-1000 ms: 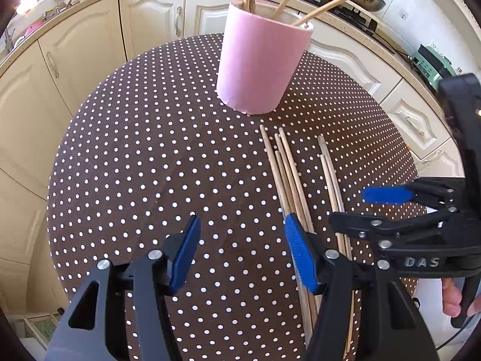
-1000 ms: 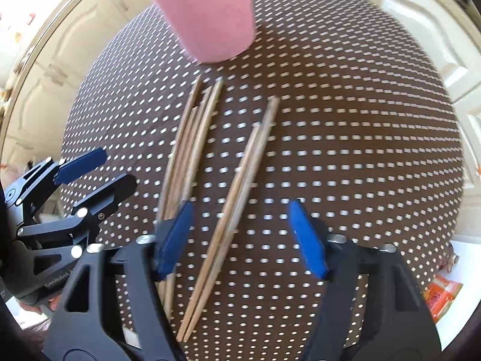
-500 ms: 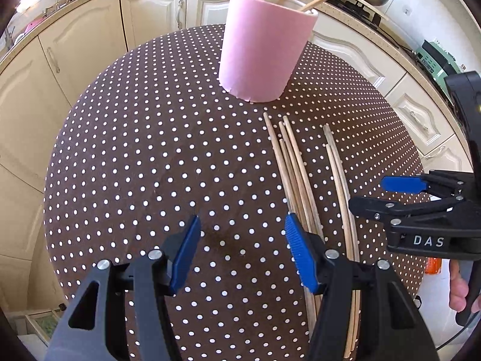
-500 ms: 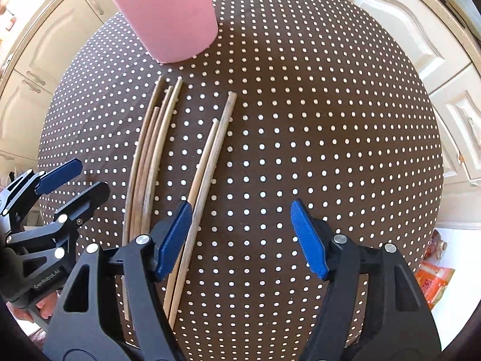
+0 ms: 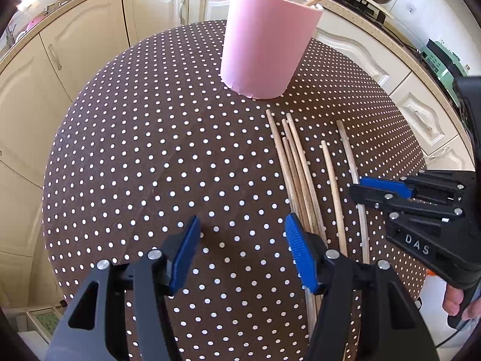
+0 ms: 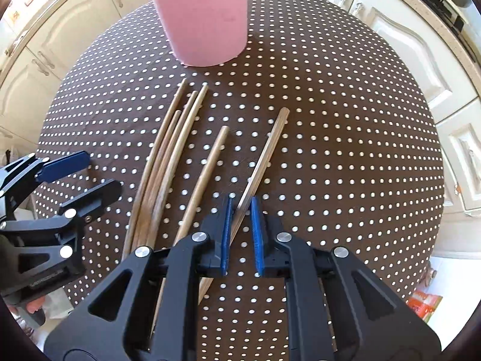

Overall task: Organize utensils
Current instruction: 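Close the right gripper on a loose chopstick beside the bundle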

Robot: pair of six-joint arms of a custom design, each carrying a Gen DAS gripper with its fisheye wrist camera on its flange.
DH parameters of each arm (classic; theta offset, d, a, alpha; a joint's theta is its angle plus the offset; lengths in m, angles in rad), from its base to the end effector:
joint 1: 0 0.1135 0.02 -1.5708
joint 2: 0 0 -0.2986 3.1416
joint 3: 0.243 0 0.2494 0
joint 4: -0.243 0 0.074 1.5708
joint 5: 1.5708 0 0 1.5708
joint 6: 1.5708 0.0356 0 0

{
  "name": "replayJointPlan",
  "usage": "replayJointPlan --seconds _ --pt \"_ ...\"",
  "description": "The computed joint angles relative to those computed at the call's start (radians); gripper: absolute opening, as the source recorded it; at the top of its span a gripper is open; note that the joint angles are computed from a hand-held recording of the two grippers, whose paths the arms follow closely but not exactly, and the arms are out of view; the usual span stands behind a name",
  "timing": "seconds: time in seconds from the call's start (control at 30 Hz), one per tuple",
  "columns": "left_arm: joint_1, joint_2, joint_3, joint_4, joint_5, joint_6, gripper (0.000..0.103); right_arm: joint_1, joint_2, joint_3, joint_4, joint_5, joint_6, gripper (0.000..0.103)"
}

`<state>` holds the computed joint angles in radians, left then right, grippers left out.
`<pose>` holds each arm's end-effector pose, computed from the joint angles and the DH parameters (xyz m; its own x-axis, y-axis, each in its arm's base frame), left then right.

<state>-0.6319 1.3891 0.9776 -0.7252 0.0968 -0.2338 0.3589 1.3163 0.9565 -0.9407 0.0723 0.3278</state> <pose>0.2061 -0.1551 0.2661 -0.8559 0.3408 -0.3888 0.4342 0.8821 -0.1827 0.2085 0.0755 0.2679 -0.9612 -0.0176 -0.2752 -0.0241 0.9995 0.0201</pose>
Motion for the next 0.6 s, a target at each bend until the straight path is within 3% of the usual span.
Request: replayJointPlan --seconds 0.17,0.33,0.47,0.6 --pt "-0.008 0.045 0.037 -0.001 0.018 0.024 0.064 0.008 -0.094 -0.047 -0.013 -0.014 -0.035 0.013" --pt "-0.026 0.115 0.107 -0.022 -0.006 0.001 0.064 -0.071 -0.148 -0.094 0.005 -0.109 -0.05 0.013" --pt "-0.058 0.2 0.208 -0.104 -0.059 -0.009 0.064 -0.194 -0.189 -0.057 -0.079 -0.191 -0.152 0.013" --pt "-0.088 0.293 0.327 -0.204 -0.091 -0.053 0.065 -0.236 -0.163 -0.05 -0.065 -0.218 -0.19 0.013"
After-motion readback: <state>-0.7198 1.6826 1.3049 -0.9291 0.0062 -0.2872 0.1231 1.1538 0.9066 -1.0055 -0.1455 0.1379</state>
